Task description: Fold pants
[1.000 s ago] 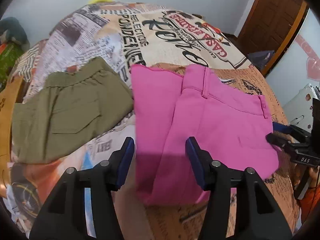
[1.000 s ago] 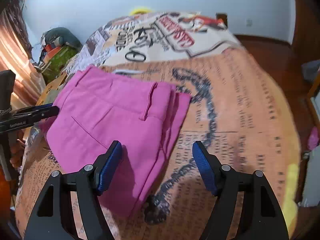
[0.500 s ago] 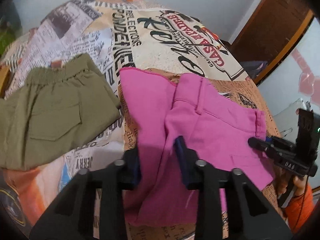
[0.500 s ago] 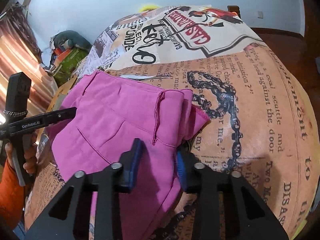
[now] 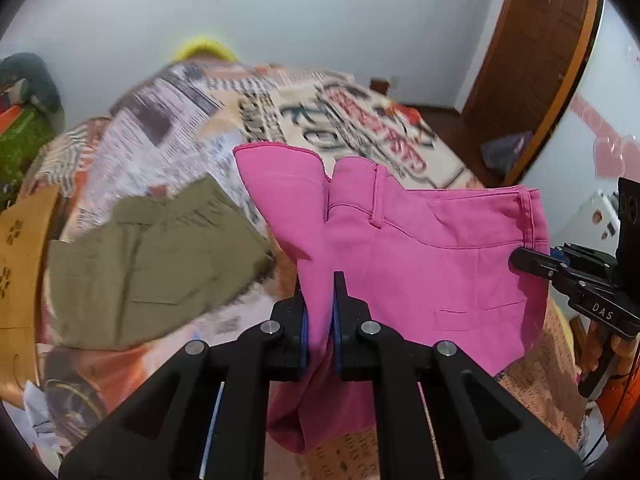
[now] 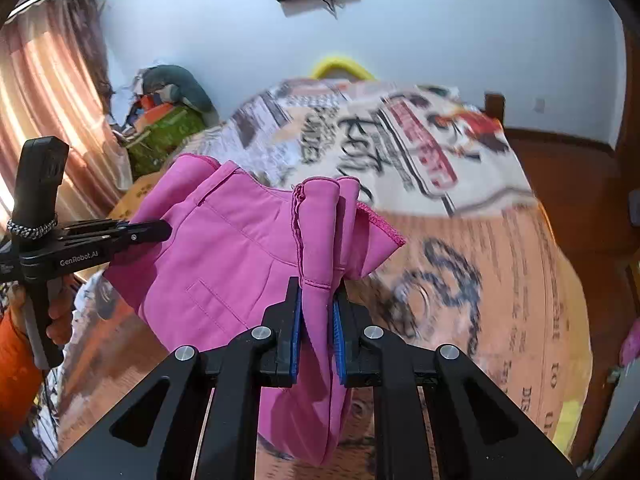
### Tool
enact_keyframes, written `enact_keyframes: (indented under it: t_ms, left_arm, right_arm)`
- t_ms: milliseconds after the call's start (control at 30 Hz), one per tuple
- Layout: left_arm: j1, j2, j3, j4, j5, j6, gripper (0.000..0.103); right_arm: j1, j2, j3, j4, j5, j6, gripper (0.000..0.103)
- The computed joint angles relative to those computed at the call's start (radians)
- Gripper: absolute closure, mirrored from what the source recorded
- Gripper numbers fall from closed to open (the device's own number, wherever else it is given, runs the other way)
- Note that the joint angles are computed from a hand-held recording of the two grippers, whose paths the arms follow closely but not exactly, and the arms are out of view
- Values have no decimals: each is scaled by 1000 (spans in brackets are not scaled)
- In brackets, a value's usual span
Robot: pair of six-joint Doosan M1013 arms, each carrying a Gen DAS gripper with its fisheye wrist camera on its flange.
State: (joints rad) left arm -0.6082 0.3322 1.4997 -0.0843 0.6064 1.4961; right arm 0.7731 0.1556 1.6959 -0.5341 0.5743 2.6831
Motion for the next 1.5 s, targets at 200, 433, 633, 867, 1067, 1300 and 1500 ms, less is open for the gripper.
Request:
enact_keyframes:
  t_ms: [200,433,633,867,1067,1300,1500]
  left_arm:
    - [41,-57,30,68,-49,-68,94]
    - [123,-92,49,135,-88,-150,94]
    - [199,-67,41,121,-98,-160,94]
    - [255,17,20,45,-83,-113,94]
    - [275,104,-11,0,-40,-74,94]
    - [258,142,-10,94,-14,-156,92]
    - [254,120,-10,168,37,-213,81]
  right_arm:
    - [21,44,-103,-57,5,-11,91]
    - [27,156,-272,-37,-28,-114,91]
    - [20,264,-409,60,-18,-267,91]
    - [6,392,-537,157,50,-437,91]
    - [-19,468,-605,259,132,-543,91]
    - [-42,526,-662,368,261,-608,86]
    - [-38,507,-654,331,299,-554,80]
